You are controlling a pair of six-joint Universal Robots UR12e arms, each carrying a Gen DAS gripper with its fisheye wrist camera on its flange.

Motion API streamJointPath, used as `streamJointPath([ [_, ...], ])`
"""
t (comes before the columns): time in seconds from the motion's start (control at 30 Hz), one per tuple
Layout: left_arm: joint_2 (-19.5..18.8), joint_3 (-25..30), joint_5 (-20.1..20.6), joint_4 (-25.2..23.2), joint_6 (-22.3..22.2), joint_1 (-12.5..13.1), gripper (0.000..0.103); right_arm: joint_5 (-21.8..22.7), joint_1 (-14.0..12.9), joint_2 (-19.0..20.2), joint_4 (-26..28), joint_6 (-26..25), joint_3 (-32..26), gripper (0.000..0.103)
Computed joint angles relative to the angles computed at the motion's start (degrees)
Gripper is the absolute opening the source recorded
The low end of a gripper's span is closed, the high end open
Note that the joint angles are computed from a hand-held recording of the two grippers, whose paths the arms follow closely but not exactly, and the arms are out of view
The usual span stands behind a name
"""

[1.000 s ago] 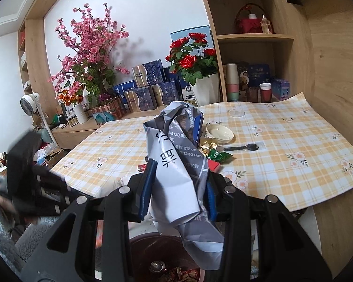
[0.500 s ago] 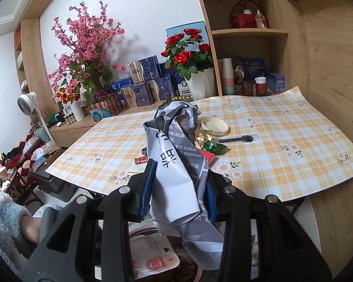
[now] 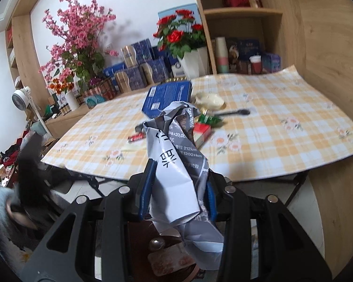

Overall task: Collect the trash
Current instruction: 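Lower the package and wrapper over the brown bin and open both grippers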

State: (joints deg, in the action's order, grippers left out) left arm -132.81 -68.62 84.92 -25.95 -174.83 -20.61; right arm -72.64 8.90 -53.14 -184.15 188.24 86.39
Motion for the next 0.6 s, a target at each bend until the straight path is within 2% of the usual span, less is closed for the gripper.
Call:
streamJointPath([
  [0.1, 1.4, -2.3, 5.7, 6.8, -3.6, -0.1, 0.097, 1.3, 0.4, 0.7, 1.2, -0.4, -0.4, 0.040],
  [0.3, 3.2, -6.0, 16.6, 15.0, -8.9, -0.5, 0.097, 3.2, 1.5, 1.9, 3.9, -2.8, -1.5, 0.041],
  [0.37, 3.4, -6.9, 19.3, 16.1, -10.4, -0.3, 0.097, 3.5, 1.9, 2.3, 4.7, -3.9, -1.8, 0.041],
  [0.47, 4.1, -9.0, 24.5, 16.2, -15.4, -0.5, 0.097, 3.7, 2.4, 2.8, 6.7, -5.4, -2.3, 0.041],
  [0.6, 5.2, -10.7, 29.3, 14.7, -20.8, -0.7, 0.097, 3.1, 3.1, 3.2, 9.9, -7.8, -3.0, 0.042],
])
